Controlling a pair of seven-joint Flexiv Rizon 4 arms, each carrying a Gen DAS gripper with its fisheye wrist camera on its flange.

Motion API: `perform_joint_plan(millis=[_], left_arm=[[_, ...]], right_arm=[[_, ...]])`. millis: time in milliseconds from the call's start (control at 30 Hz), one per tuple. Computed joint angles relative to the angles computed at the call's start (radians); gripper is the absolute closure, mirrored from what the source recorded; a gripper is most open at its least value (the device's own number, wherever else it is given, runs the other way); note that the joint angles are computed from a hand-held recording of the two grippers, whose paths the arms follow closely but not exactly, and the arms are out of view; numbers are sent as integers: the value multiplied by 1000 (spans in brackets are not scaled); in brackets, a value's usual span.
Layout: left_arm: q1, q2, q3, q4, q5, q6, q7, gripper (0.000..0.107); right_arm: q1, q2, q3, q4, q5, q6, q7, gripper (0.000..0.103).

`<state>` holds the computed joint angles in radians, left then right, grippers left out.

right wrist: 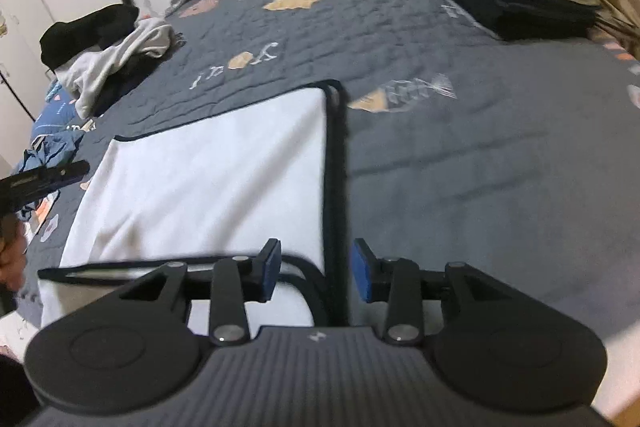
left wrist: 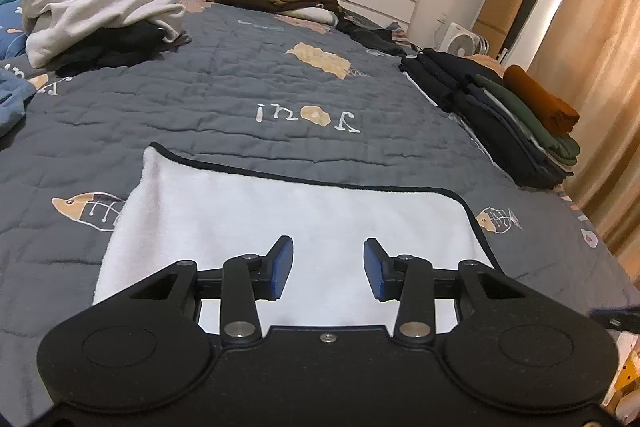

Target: Fold towel

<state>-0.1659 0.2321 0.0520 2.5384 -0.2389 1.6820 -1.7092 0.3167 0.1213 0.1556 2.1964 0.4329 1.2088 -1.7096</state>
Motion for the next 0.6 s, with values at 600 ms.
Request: perform_joint_plan(millis=[600], left_arm=[[-7,-17,-28,-9,28,-12,31,62]], right_arm=[[-29,-194,80,22,-243,189,170,66]])
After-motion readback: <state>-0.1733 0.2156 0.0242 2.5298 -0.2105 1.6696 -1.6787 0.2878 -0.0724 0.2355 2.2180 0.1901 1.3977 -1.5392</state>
